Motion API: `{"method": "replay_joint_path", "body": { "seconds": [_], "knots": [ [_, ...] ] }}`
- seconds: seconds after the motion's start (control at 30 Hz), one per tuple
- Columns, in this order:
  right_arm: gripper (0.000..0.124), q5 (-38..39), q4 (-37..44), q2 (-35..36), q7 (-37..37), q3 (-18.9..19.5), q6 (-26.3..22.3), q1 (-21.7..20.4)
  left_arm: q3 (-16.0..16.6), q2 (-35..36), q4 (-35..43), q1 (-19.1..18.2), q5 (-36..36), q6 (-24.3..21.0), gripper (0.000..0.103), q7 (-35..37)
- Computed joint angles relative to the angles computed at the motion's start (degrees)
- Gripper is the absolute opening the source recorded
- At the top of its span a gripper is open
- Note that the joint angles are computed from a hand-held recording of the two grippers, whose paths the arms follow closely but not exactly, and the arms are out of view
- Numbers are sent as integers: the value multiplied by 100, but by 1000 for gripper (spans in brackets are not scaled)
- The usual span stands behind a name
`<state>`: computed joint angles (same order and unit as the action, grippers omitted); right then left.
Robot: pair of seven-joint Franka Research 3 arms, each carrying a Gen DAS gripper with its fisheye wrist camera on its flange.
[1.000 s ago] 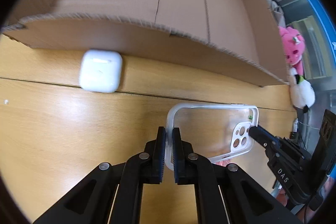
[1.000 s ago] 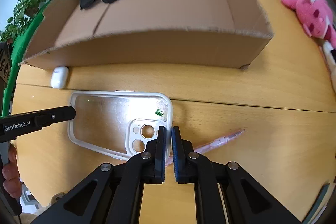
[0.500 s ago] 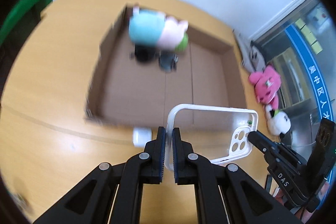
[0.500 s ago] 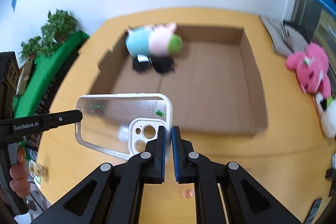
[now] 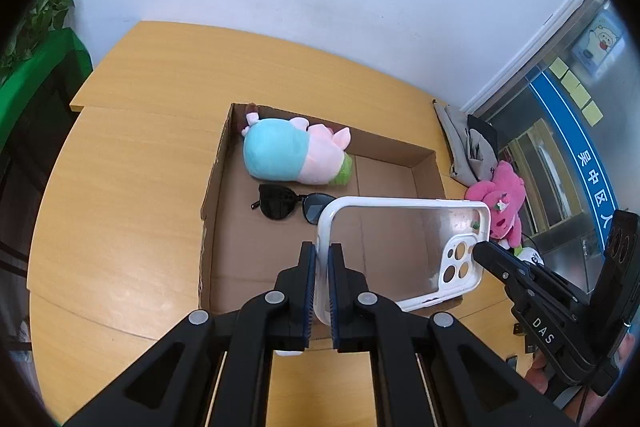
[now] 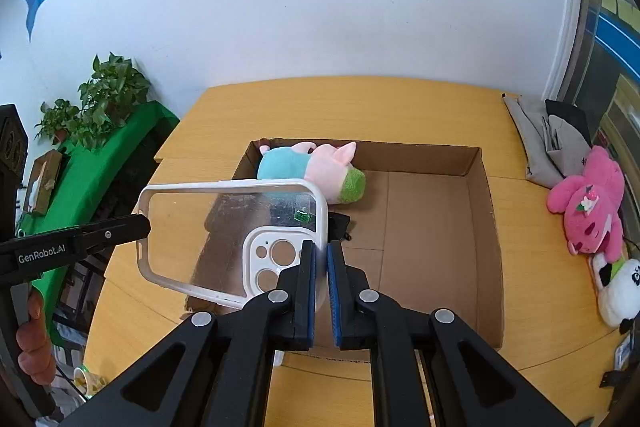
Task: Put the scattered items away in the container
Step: 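Lift the phone case with the left gripper and lower it into the box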
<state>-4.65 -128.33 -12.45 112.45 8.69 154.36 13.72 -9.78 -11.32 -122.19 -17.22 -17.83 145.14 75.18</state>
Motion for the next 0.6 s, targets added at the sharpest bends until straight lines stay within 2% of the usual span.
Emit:
{"method": "replay_joint_path", "body": {
  "seconds": [0.4, 0.6],
  "knots": [
    [7, 148, 623, 1011, -95, -264, -29, 114, -133, 963, 592, 253, 0, -108, 5, 275],
    [7, 578, 730, 1563, -346, -416, 48, 238, -255, 1561, 798, 448, 74, -178, 5, 243]
  ]
}}
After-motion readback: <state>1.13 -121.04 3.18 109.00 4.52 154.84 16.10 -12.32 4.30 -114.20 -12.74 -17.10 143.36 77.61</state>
